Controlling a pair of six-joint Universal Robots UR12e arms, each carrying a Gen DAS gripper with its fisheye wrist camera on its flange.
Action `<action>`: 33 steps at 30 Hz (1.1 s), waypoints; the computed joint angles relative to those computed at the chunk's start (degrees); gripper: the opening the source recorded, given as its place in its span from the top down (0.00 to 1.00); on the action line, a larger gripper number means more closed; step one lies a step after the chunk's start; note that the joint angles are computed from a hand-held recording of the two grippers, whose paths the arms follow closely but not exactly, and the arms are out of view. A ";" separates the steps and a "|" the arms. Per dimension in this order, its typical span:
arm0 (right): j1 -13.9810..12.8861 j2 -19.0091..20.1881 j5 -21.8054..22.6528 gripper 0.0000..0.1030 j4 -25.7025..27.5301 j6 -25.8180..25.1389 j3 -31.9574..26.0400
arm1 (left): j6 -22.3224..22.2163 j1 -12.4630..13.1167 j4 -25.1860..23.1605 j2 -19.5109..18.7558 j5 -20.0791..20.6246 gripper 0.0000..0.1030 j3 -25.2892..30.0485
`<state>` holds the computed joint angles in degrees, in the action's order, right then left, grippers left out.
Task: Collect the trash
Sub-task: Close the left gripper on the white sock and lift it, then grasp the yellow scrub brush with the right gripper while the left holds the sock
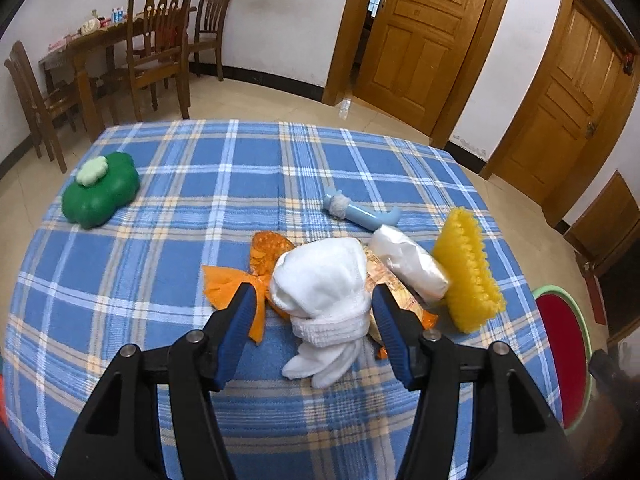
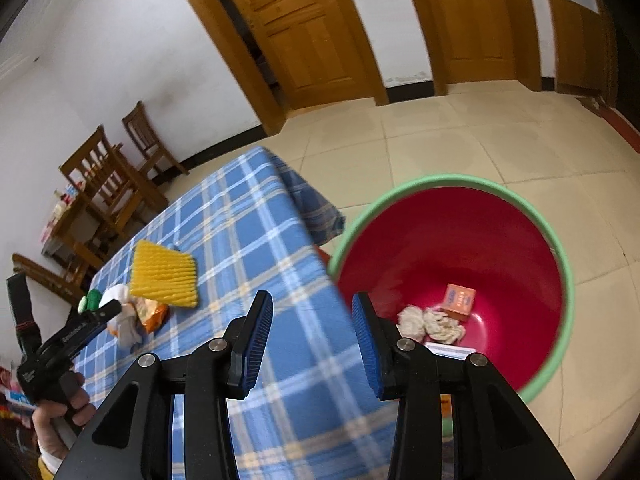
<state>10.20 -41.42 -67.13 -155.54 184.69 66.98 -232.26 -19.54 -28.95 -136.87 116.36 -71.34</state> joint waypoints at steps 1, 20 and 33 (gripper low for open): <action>0.21 0.23 0.28 0.59 0.43 -0.29 -0.47 | 0.25 0.07 0.40 -0.05 -0.39 0.42 -0.09; 5.36 4.60 4.15 0.59 10.02 -8.76 -10.21 | 1.58 1.49 10.15 0.40 -6.59 0.63 -4.07; 8.07 7.70 1.99 0.59 14.39 -13.22 -15.95 | 2.11 1.81 13.31 0.53 -7.62 0.66 -5.43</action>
<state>18.27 -33.72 -65.14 -141.15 171.48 51.03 -230.15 -17.73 -15.64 -136.34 108.75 -76.77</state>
